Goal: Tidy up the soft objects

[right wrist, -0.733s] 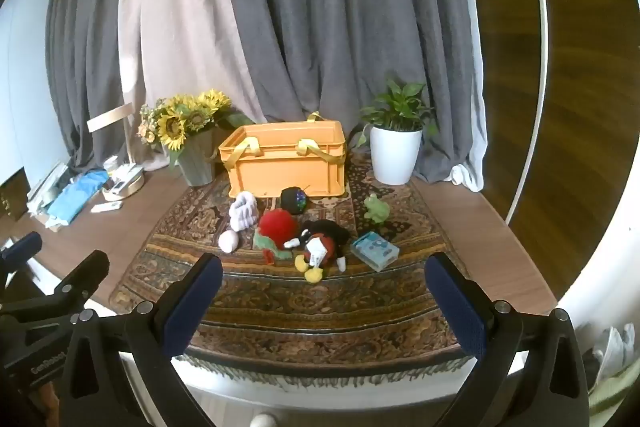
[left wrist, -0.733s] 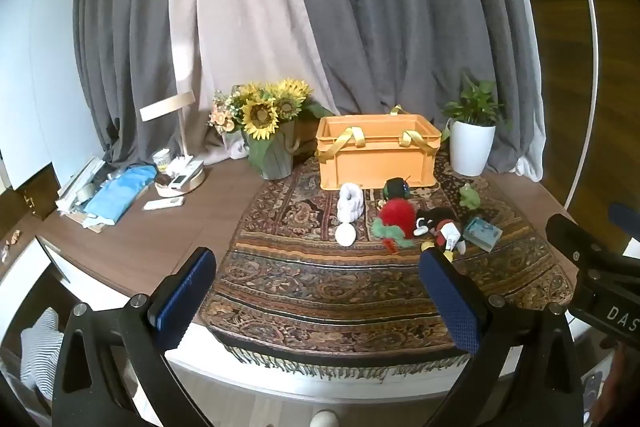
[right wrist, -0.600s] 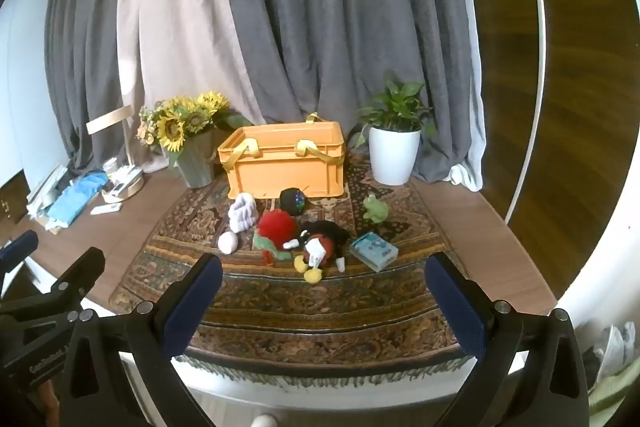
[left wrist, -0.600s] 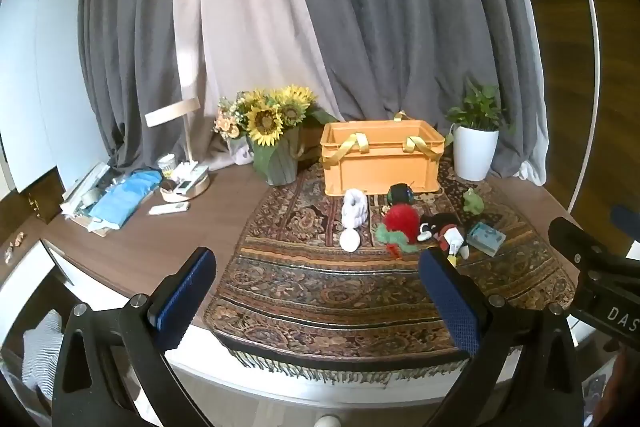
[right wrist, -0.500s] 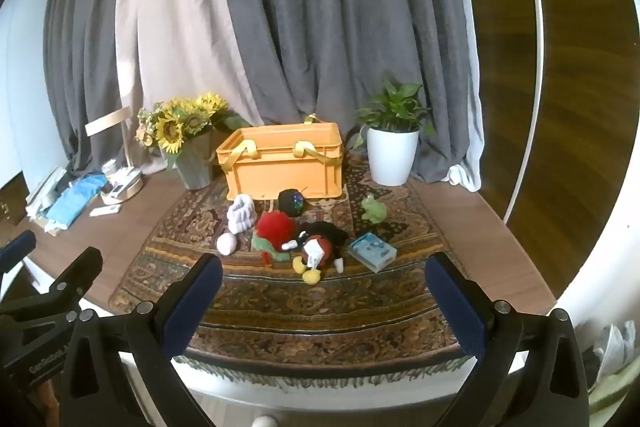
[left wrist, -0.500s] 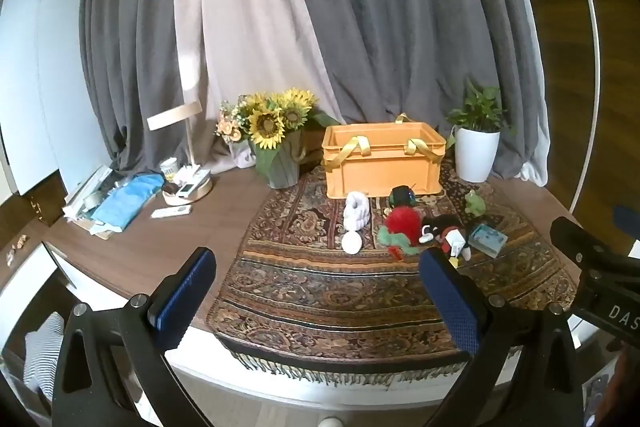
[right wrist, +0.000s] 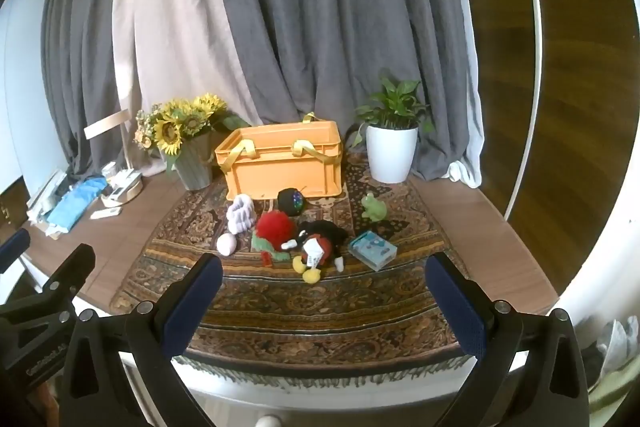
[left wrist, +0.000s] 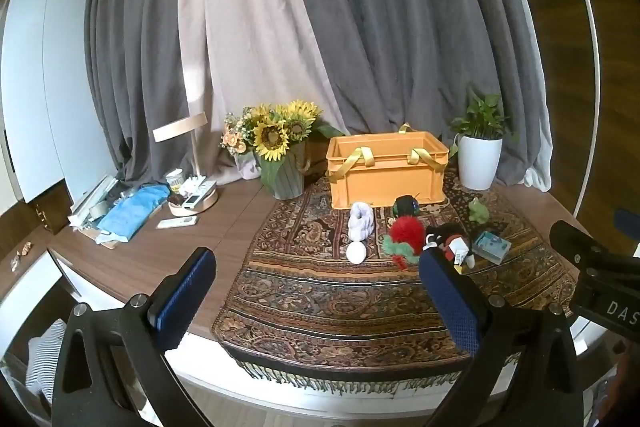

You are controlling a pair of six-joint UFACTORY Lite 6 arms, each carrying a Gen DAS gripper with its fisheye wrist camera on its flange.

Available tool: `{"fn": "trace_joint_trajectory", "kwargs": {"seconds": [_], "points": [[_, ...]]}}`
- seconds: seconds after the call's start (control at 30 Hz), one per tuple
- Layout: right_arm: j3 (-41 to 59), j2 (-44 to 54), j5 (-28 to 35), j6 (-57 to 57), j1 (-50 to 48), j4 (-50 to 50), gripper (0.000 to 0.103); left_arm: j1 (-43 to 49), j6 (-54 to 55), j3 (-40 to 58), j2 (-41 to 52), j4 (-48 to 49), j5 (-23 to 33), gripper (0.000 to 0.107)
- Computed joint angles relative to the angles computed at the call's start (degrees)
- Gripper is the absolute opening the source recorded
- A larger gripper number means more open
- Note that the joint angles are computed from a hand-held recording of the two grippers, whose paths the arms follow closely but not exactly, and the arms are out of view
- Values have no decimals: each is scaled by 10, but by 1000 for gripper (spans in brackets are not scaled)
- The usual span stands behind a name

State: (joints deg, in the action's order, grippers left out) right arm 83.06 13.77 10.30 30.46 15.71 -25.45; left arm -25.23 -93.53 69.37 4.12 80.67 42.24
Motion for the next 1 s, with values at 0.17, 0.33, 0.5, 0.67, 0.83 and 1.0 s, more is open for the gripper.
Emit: {"fn": "trace_joint_trajectory", "kwargs": {"seconds": [0.17,0.33,0.5,0.67,0.83,1.0], "points": [[3,2,1,-5,-1,5,102,0,8,11,6,-5,0,103],[4,3,1,-4,0,5,102,2,15,15,6,-9,-2,103],[5,2,3,-6,0,5,102,4,21,18,5,-12,1,103],[4,2,1,-3,0,3,102,6,27,28,9,-12,6,103],[6,7,0,-2,1,2,102,9,22,29,13,-7,7,103],[6,6,1,7,2,-7,102,7,13,23,12,-1,8,103]]}}
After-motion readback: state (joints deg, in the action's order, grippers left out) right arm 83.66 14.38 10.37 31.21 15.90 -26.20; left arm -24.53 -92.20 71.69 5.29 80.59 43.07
